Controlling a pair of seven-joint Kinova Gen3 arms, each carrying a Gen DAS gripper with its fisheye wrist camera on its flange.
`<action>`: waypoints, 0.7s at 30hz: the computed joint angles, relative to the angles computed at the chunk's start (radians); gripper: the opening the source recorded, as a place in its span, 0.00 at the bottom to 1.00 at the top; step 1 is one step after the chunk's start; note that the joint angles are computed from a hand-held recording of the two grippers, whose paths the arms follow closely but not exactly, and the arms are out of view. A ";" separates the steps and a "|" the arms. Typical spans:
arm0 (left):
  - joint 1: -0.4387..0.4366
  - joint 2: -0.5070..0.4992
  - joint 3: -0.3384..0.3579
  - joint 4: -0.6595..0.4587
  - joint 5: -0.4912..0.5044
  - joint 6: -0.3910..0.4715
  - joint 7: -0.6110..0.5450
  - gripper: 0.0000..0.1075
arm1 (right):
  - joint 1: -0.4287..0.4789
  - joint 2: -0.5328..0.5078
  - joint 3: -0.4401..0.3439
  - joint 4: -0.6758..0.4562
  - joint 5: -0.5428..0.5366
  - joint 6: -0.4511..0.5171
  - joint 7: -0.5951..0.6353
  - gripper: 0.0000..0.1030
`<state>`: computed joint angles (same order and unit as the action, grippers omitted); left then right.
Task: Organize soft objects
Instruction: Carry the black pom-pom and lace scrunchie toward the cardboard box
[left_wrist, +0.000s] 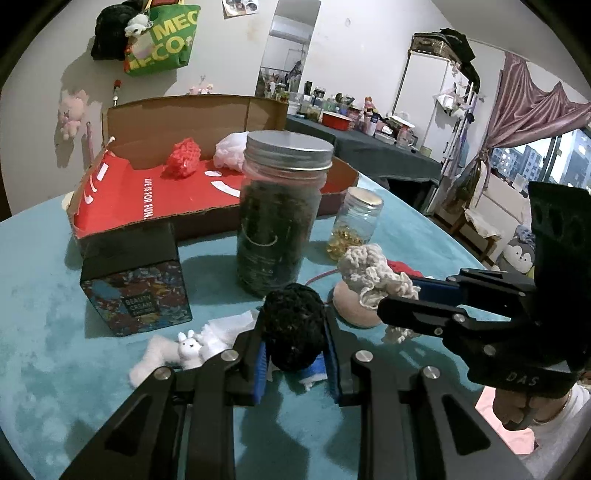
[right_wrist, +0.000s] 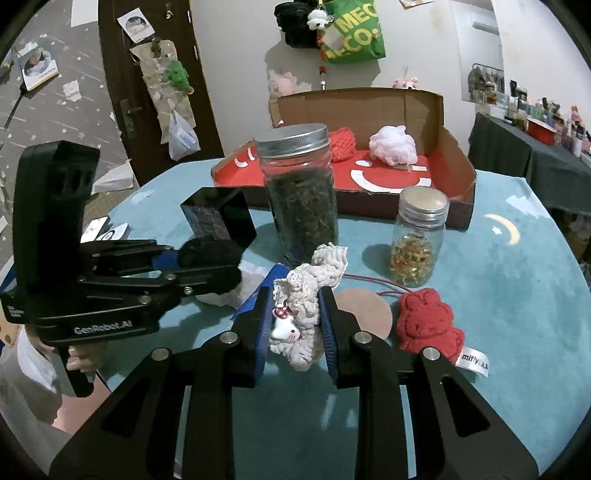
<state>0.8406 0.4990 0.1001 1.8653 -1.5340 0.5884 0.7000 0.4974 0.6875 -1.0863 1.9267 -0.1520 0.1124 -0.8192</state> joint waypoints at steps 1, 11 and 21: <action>0.000 0.001 0.002 -0.002 0.006 0.002 -0.007 0.25 | 0.003 0.003 -0.004 0.000 0.001 0.000 0.001 0.23; 0.002 -0.012 0.004 0.019 0.012 0.010 0.025 0.25 | 0.008 0.007 0.000 -0.015 -0.023 0.030 0.011 0.23; 0.021 -0.076 0.015 0.087 0.102 0.100 0.024 0.25 | 0.028 -0.018 0.027 -0.032 -0.114 0.075 0.066 0.23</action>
